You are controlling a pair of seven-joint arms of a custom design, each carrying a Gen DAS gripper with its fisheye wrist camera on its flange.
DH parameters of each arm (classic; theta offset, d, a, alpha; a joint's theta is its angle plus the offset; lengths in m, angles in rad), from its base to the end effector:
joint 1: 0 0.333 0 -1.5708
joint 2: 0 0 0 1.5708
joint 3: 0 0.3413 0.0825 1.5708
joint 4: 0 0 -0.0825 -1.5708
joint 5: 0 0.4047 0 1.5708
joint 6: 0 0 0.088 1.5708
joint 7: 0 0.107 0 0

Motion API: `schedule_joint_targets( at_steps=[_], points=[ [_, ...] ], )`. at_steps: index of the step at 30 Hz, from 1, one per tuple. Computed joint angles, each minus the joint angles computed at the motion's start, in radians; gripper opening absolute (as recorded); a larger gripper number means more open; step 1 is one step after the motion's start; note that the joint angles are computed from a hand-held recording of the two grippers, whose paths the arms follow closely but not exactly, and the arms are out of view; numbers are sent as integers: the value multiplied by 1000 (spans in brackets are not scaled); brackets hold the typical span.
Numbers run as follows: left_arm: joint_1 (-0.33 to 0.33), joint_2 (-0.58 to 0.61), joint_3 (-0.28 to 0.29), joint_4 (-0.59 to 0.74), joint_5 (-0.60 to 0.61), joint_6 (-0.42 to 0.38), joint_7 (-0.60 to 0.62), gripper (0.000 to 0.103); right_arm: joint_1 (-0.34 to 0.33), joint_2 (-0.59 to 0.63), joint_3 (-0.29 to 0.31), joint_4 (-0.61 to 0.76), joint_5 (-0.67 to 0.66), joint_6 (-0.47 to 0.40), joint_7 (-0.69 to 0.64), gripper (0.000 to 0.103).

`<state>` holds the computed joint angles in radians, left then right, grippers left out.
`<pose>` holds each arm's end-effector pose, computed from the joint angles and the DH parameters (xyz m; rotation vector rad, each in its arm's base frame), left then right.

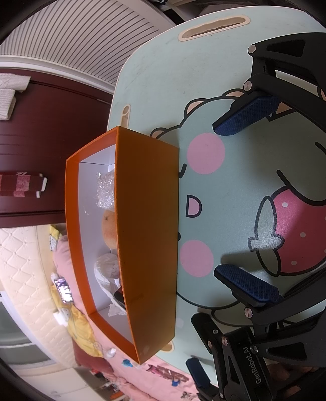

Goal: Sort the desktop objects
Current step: 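Grasp the white tissue inside the orange box with the left tool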

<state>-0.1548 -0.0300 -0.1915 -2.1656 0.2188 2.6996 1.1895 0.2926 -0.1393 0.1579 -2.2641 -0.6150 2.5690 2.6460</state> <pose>0.5517 -0.2077 0.4853 -1.7771 2.0400 -0.6246 0.4865 0.2482 0.4772 -1.7120 2.0343 -0.6444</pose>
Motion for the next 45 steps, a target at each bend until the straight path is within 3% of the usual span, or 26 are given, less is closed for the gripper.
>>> schedule_joint_targets(
  at_steps=[13,15,17,19,24,25,27,28,29,36,37,40,41,45],
  points=[
    [-3,-14,0,-12,-41,-2,49,103,7,-17,-5,-8,30,-1,-30,103],
    [-7,-13,8,-4,-118,-15,156,103,4,-33,-11,-27,54,33,-58,102],
    [-9,-23,12,-1,-185,-16,232,89,-3,-57,-10,-42,57,57,-88,94],
    [-13,-48,23,-3,-279,31,331,81,-15,-89,-10,-61,59,95,-122,92],
    [-39,-4,42,138,-522,41,656,81,-47,-140,-20,-113,139,198,-163,91],
    [-37,17,37,177,-555,18,700,81,-50,-145,-25,-124,170,221,-175,91],
    [-26,113,20,324,-523,-106,697,72,-53,-147,-28,-137,226,249,-203,89],
    [-26,166,13,398,-482,-165,669,59,-53,-146,-30,-143,253,265,-220,88],
    [-26,199,6,442,-455,-201,651,52,-55,-144,-29,-149,274,278,-232,87],
    [-74,485,8,819,-246,-486,483,50,-51,-142,-34,-183,401,351,-311,87],
    [-79,502,8,840,-230,-497,472,48,-46,-144,-39,-189,423,361,-324,87],
    [-77,532,-2,876,-223,-525,463,21,-26,-143,-61,-203,495,392,-381,87],
    [-72,540,-8,884,-233,-541,464,21,-26,-143,-61,-206,509,398,-394,87],
    [-42,488,-30,806,-290,-469,480,21,-21,-144,-69,-210,566,409,-437,85]
  ],
)
